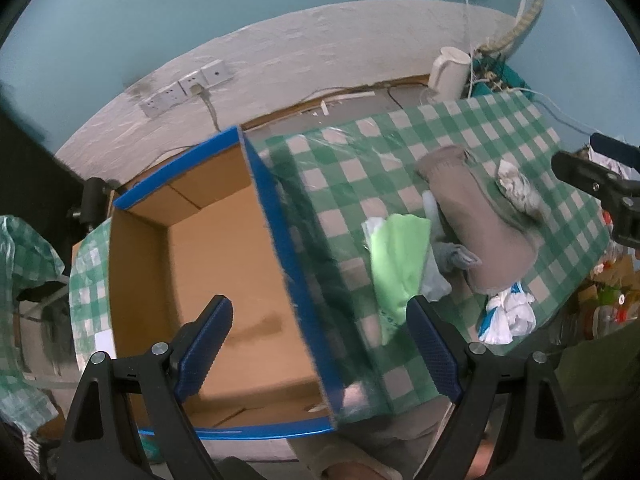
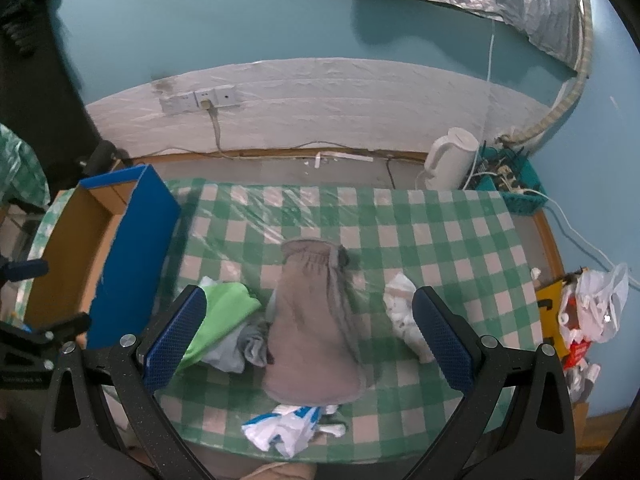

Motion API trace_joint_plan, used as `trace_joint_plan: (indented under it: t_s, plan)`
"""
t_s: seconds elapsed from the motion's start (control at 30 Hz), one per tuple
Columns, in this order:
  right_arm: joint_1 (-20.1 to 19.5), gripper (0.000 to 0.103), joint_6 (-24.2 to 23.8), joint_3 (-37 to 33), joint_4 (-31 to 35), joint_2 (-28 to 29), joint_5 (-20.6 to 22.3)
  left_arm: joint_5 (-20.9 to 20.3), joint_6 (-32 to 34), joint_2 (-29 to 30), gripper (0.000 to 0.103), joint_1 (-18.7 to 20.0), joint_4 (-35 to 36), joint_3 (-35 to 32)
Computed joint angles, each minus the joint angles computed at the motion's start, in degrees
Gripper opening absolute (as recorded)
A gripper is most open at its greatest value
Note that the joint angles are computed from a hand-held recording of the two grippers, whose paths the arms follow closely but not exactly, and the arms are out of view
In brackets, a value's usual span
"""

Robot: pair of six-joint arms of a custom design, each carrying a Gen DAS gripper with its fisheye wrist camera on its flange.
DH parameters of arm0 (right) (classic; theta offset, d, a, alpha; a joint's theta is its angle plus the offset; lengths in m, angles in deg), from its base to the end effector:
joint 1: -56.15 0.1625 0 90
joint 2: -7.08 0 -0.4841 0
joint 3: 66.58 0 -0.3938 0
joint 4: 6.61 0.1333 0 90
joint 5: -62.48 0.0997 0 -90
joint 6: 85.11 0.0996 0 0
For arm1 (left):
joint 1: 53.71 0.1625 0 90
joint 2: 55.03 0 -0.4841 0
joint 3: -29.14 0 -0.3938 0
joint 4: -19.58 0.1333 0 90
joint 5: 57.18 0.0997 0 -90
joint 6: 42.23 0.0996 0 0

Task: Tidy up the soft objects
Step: 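Move both tools toward the light green cloth and grey fuzzy sock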

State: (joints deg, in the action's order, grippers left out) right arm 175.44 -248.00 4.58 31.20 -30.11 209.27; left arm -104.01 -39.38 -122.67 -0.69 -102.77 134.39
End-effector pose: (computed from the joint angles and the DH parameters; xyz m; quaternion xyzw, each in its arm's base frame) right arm 0.3540 -0.5290 0.1521 0.0173 -0.8717 0.3130 0.3767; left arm -0.1932 -0.5915 0.2884 0.3323 0.8676 -0.0671 0.3638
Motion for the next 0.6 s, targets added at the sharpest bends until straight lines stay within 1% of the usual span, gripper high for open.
trace_joint_plan:
  t_s: [0.1, 0.2, 0.37, 0.47, 0.6]
  plan:
    - [-0.34, 0.101, 0.51, 0.80, 0.33, -0.11, 0.16, 0.01, 0.20, 0.84, 0.089, -0.56, -0.33, 0.74]
    - [-0.93, 0.101, 2.12, 1.68, 1.49, 0.02, -0.14, 0.01, 2.25, 1.80, 0.089, -1.18, -1.86, 1.87]
    - [-2.58, 0.101, 7.43, 3.91, 4.22, -0.39, -3.60, 1.05, 4.25, 3.22, 0.089, -2.20, -3.76, 3.70]
    - [-3.24, 0.101, 8.83, 4.98, 4.38, -0.66, -3.91, 1.98, 3.66, 4.10, 0.089, -2.28, -4.65, 4.56]
    - [-3.92, 0.101, 9.70, 4.80, 5.41, 0.04, -4.11, 2.14, 0.91, 5.59, 0.089, -1.74, -3.41, 4.50]
